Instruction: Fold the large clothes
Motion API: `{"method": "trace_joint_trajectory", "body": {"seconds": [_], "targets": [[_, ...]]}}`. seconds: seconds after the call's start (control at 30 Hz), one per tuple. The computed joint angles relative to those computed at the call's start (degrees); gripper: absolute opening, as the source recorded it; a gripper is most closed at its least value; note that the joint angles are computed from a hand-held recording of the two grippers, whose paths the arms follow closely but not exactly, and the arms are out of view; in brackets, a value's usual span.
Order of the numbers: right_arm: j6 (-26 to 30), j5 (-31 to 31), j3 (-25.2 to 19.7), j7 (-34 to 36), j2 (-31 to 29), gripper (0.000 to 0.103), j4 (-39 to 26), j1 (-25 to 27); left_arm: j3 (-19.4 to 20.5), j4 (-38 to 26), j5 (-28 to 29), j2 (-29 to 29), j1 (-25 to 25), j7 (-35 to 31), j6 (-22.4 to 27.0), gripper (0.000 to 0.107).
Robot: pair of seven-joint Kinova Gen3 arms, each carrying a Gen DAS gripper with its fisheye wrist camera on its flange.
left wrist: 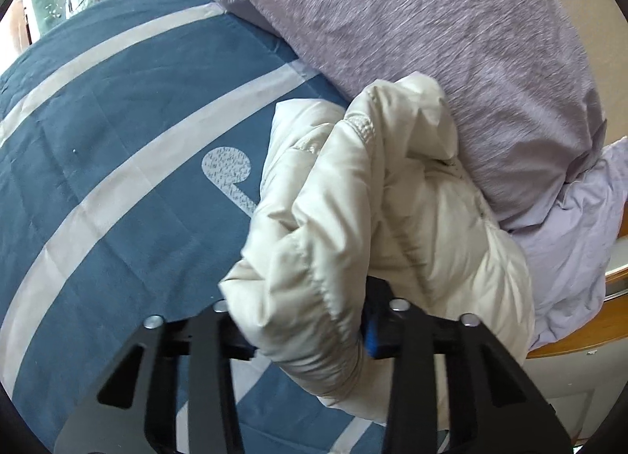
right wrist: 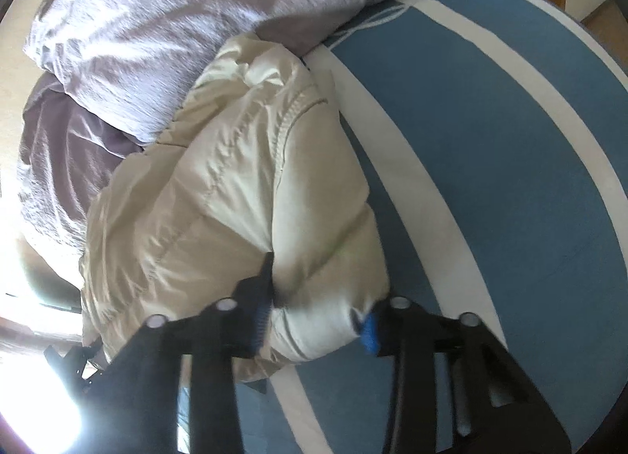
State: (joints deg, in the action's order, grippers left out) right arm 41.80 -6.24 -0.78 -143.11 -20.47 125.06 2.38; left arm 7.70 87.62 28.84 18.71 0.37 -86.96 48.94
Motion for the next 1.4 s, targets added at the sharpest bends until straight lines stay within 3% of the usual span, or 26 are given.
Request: {"method": "trace_joint_trajectory", "body": {"seconds": [0.23,0.33,0.53,0.7,1.13,1.2,1.4], "targets": [[2.88,5.19,-7.91,-8.17,-2.9,0.023,-2.75,1.29,0.41,2.35,4.47,-2.9,-2.86,-6.5,0.11,0.027],[3.96,5.76,-8.69,-9.79,-4.03,0.023,-2.89,0.1,-0.19,4.18,6.38,-4.15,-4.18,-9.32,0.63,0.027],[6.11,5.22,-10.67,-12.6,-8.64,0.023,-1.22,-2.28,-2.48,8.23,10.83,-7.09,-7.79,-15.89,3.63,0.026],[7.48,3.55,-15.4,-16.48,-12.76,0.023,0.01,-2.52,-5.21,11.84,13.69,-9.63,-10.68,-21.7,6.5,0.027],[9.82,1.56,-24.87,-25.29,-17.07,0.023,0.95,-2.19,-10.73,17.09,17.46,-12.14,-16.9,-32.13,13.66,0.027],[10.82,1.96,-25.91,-25.76,-16.75,0.025,0.6,-2.19,-10.99,17.37,17.4,-11.33,-17.36,-32.54,14.27,0.029],[19.61,5.71,-29.53,-28.85,-14.5,0.054,-4.34,-0.08,-10.56,16.46,15.52,-10.58,-17.05,-29.87,13.72,0.049]]}}
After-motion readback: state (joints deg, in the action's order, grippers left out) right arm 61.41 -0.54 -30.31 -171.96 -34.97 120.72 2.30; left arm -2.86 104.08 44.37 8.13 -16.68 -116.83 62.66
